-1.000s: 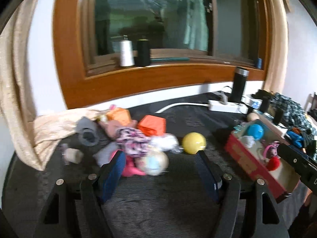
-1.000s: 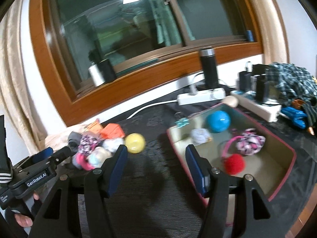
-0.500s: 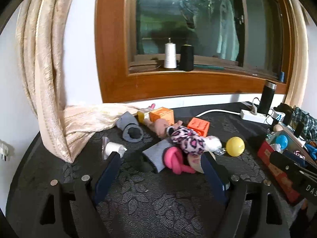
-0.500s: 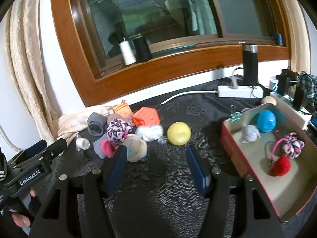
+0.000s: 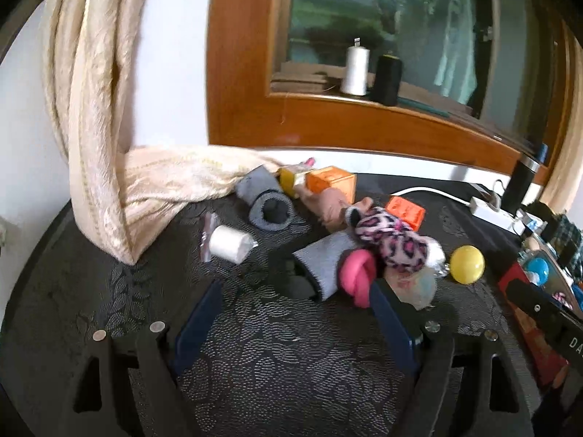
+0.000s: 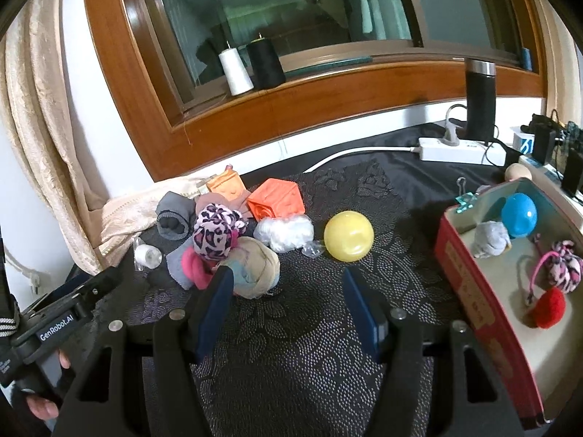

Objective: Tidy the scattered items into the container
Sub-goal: 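Grasp the pastel yarn ball with the right tool, then lift the yarn ball with the right tool while the left tool reaches for the pink rubber toy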

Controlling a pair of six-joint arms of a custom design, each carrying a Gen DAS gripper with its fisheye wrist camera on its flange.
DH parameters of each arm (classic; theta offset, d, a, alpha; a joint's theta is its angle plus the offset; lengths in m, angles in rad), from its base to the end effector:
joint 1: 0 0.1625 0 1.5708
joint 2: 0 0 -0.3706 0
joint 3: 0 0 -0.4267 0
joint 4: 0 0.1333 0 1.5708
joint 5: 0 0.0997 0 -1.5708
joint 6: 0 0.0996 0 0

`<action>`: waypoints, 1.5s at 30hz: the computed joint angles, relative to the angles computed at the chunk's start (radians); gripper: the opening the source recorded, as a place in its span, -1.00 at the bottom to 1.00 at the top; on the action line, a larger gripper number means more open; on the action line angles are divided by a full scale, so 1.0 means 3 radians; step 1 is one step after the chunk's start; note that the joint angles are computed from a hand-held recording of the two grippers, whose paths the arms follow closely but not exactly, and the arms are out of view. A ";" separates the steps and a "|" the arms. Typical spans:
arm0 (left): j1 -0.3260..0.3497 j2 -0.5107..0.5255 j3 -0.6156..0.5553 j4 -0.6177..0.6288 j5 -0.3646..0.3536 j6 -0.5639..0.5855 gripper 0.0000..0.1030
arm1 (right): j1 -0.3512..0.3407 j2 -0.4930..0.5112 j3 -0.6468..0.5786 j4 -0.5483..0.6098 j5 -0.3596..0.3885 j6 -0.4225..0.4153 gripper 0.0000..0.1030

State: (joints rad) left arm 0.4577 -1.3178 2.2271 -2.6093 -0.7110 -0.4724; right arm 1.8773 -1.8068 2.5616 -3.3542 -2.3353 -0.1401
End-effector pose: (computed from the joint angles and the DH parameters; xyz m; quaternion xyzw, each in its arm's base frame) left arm -0.3223 -0.3915 0.1330 0.2601 0.8694 -0.3374 0.2501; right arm 0.1631 -0.3020 0.2788 -0.0001 -0.8284 0.4818 0.2857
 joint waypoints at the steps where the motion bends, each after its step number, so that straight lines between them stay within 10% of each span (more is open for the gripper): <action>1: 0.0020 -0.0005 -0.0004 0.0016 0.0001 -0.0023 0.65 | -0.0002 0.0053 -0.0035 0.0002 0.0002 -0.0036 0.28; 21: 0.0226 -0.0004 -0.0088 0.0199 -0.0025 -0.0204 0.65 | -0.0485 0.0968 -0.0628 0.0348 0.0402 -0.0162 0.31; 45: 0.0202 0.0391 -0.0192 0.0006 -0.0638 0.0248 0.65 | -0.0432 0.0237 -0.0260 -0.0144 0.0280 -0.0112 0.23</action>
